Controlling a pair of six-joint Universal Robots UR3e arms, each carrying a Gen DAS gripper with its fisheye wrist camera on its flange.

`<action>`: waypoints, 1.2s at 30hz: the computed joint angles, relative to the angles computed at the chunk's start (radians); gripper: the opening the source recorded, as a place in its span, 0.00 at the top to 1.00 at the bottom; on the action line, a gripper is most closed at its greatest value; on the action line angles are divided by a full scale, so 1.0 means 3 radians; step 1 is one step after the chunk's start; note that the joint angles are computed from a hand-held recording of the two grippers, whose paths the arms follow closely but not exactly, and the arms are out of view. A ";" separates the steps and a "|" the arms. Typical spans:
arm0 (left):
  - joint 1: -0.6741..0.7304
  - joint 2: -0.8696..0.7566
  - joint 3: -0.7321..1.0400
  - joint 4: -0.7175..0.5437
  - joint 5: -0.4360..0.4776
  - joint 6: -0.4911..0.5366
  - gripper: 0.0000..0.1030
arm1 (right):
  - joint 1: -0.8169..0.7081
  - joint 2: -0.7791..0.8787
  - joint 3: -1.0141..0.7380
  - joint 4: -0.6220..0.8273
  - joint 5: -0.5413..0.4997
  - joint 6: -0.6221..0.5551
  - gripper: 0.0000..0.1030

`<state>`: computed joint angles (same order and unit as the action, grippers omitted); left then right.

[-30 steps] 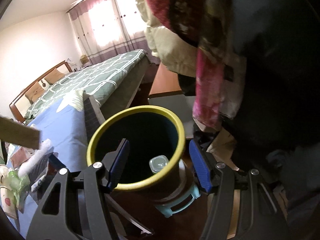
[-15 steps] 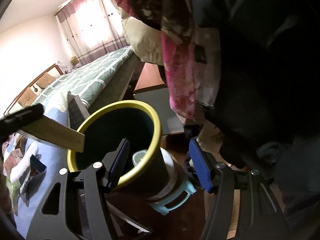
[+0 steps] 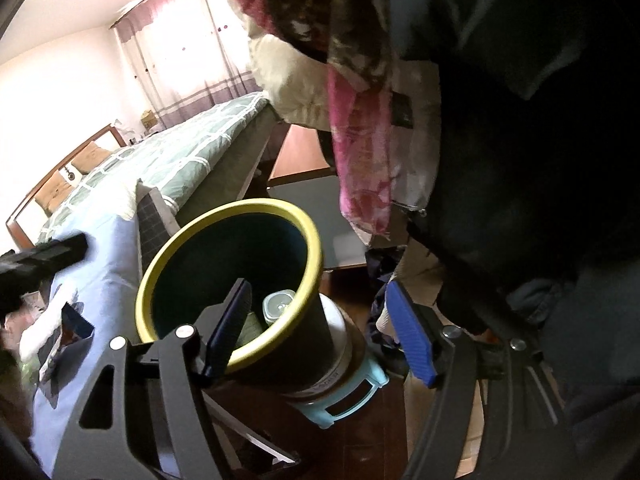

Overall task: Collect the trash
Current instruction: 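Close the right tool on the small red-and-white wrapper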

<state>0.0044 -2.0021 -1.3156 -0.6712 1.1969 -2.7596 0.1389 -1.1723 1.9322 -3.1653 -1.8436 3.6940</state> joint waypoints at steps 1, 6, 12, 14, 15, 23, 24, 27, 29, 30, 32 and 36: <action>0.0151 0.0241 -0.0249 0.0091 -0.0095 0.0009 0.08 | 0.0036 0.0021 -0.0044 0.0015 -0.0004 -0.0004 0.36; 0.0900 0.1081 -0.0977 0.0273 -0.0335 0.0097 0.06 | 0.0298 0.0239 -0.0519 0.0209 -0.0008 -0.0094 0.36; 0.2073 0.1774 -0.1610 0.0403 -0.0641 0.0245 0.05 | 0.0670 0.0602 -0.1279 0.0524 0.0009 -0.0256 0.36; 0.2467 0.1952 -0.1834 0.0478 -0.0749 0.0313 0.05 | 0.0778 0.0751 -0.1575 0.0674 0.0031 -0.0300 0.36; 0.2612 0.2017 -0.1926 0.0498 -0.0801 0.0353 0.05 | 0.0814 0.0800 -0.1685 0.0739 0.0034 -0.0317 0.36; 0.3489 0.2337 -0.2417 0.0592 -0.1222 0.0663 0.05 | 0.1067 0.1273 -0.2701 0.1435 -0.0075 -0.0349 0.47; 0.3526 0.2334 -0.2432 0.0583 -0.1252 0.0694 0.05 | 0.1077 0.1349 -0.2845 0.1526 -0.0066 -0.0348 0.48; 0.3591 0.2377 -0.2492 0.0499 -0.1319 0.0789 0.05 | 0.1100 0.1610 -0.3337 0.1860 -0.0052 -0.0362 0.48; 0.3596 0.2345 -0.2499 0.0480 -0.1330 0.0816 0.05 | 0.1099 0.1731 -0.3548 0.2013 -0.0005 -0.0367 0.50; 0.3631 0.2353 -0.2511 0.0441 -0.1349 0.0852 0.05 | 0.1103 0.1778 -0.3637 0.2076 0.0010 -0.0366 0.51; 0.3620 0.2326 -0.2512 0.0427 -0.1337 0.0850 0.05 | 0.1102 0.1819 -0.3719 0.2149 0.0082 -0.0368 0.58; 0.3608 0.2234 -0.2508 0.0463 -0.1308 0.0828 0.05 | 0.1117 0.1834 -0.3788 0.2187 0.0156 -0.0368 0.77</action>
<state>1.0867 -1.3318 -2.0681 -0.5323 0.8046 -2.5112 0.4738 -0.6221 0.7958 -2.5091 -1.7967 3.5836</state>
